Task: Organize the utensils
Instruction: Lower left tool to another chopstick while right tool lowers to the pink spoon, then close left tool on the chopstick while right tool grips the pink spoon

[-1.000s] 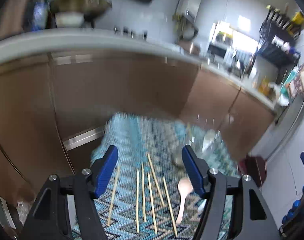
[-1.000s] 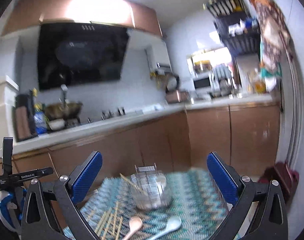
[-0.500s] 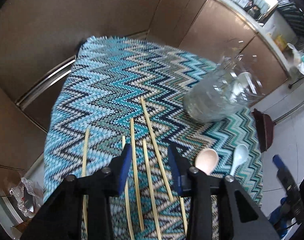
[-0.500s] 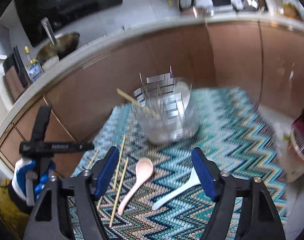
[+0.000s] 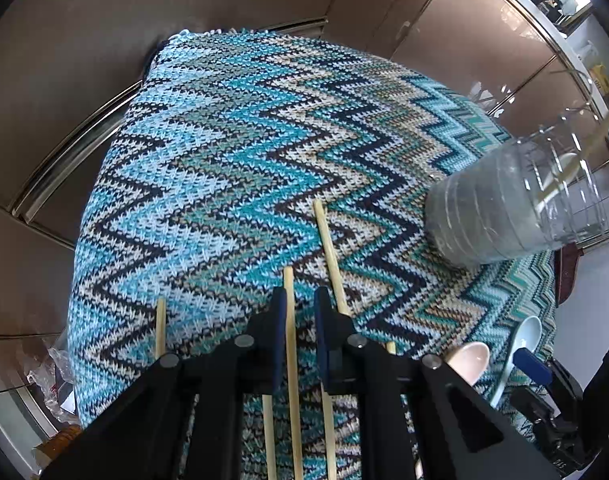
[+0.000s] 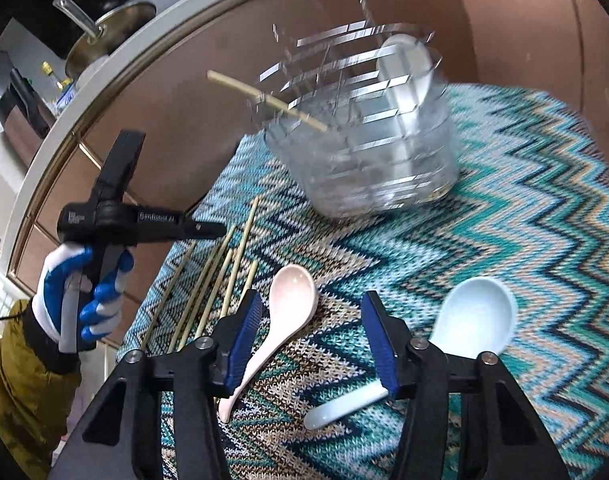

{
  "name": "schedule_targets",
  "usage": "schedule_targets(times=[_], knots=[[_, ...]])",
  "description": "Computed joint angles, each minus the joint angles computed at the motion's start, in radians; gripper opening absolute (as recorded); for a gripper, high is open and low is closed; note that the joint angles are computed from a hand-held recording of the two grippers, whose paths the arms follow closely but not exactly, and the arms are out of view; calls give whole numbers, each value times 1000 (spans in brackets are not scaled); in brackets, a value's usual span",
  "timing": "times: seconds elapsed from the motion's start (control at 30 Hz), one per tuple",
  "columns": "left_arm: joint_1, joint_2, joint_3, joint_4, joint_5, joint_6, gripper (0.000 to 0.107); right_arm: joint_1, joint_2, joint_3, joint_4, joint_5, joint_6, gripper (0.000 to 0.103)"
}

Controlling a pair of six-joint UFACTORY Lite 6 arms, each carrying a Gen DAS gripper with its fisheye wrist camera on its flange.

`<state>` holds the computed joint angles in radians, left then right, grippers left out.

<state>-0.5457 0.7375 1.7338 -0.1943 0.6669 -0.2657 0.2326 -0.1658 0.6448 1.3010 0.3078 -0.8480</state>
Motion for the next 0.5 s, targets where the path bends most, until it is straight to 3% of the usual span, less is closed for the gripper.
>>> schedule_targets(times=[0.1,0.37,0.5], knots=[[0,36,44,27,28,-17,12,-18,91,43,81,32,-100,48],[8,76,72,18,41,-14,10,-30,280,179,53,87,-120,45],[2,93,100,39,55,-35,8,-36,353,238,32,114,-115,35]])
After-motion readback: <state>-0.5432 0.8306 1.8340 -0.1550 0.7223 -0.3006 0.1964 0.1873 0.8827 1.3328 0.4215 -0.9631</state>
